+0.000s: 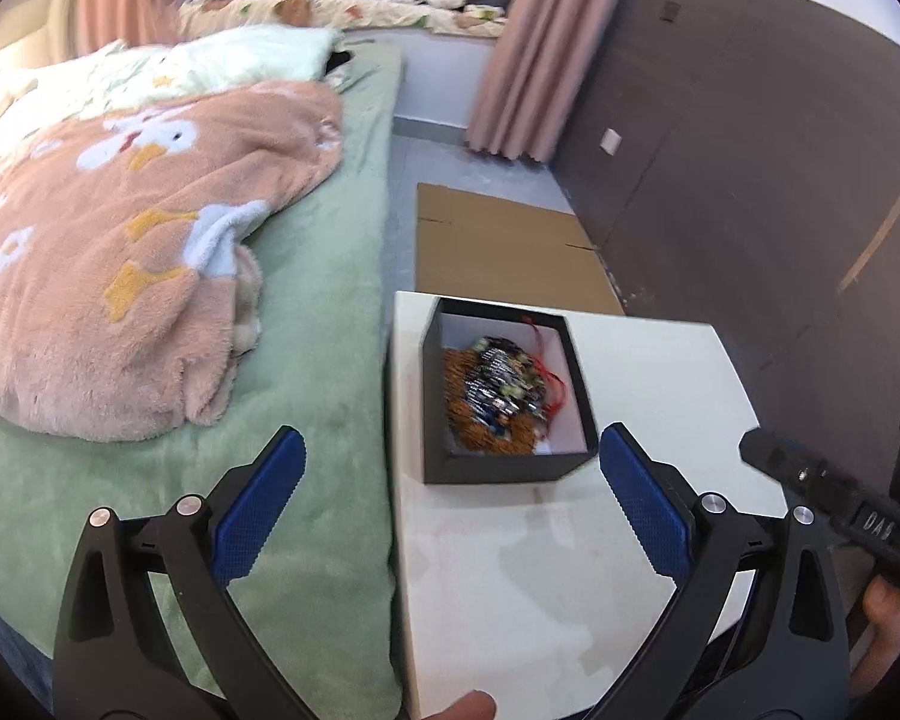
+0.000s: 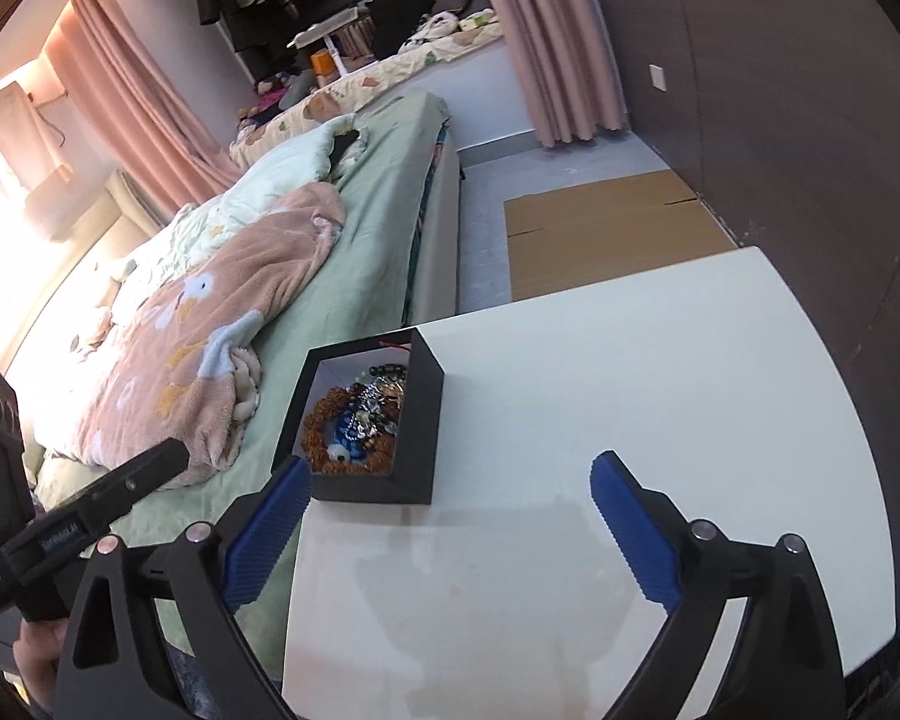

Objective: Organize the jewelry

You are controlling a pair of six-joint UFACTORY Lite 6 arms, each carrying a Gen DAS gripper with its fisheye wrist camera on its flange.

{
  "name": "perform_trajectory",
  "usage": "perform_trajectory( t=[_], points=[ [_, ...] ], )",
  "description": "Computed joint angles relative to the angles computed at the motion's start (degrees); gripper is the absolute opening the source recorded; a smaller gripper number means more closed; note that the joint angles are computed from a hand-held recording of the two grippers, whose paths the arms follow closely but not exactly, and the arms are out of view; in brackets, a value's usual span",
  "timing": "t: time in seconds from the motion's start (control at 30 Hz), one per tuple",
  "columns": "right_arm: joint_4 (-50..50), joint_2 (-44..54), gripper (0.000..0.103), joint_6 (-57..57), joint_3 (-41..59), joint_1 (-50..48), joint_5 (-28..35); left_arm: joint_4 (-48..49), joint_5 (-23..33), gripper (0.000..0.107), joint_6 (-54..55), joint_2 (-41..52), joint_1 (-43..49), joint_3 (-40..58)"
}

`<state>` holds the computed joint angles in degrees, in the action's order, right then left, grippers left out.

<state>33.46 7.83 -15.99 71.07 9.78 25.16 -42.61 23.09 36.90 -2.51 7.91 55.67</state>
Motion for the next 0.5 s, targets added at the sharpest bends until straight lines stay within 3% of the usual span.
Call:
perform_trajectory(
  t=[0.33,0.5],
  points=[
    [-4.83,-9.28,0.095,2.29,-7.83,-3.44,0.82,2.64,-4.41,0.098,-4.01,-9.02,-5.03,-6.91],
    [-3.2,-11.41,0.095,0.31,-9.39,-5.2,1.82,9.42,-7.37,0.098,-12.74,-11.55,-7.78,-7.85]
  ],
)
